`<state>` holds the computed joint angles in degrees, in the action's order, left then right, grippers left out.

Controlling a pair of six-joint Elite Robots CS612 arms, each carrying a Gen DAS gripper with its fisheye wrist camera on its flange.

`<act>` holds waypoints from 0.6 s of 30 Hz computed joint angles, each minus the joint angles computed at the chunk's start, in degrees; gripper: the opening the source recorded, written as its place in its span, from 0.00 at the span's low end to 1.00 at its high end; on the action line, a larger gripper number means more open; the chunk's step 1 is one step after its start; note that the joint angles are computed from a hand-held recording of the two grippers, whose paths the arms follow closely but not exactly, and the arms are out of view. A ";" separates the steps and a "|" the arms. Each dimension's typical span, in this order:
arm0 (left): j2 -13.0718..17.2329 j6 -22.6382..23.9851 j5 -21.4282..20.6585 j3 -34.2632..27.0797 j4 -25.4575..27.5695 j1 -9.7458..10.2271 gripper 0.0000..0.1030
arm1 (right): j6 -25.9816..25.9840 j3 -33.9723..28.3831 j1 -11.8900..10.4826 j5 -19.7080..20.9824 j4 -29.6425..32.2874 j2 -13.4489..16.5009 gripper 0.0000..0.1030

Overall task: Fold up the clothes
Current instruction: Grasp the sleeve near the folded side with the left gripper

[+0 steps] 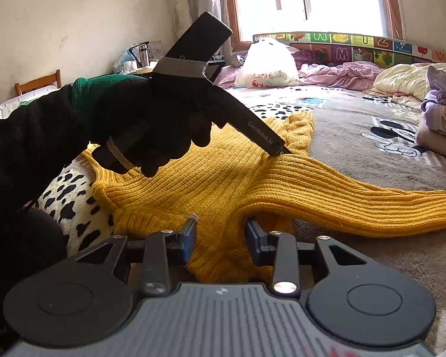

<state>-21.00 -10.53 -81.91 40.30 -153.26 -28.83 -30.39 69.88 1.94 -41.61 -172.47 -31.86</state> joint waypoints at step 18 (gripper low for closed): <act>8.40 5.35 -12.42 -18.80 8.95 -0.97 0.45 | -2.81 1.37 0.14 1.88 -0.07 -0.37 0.65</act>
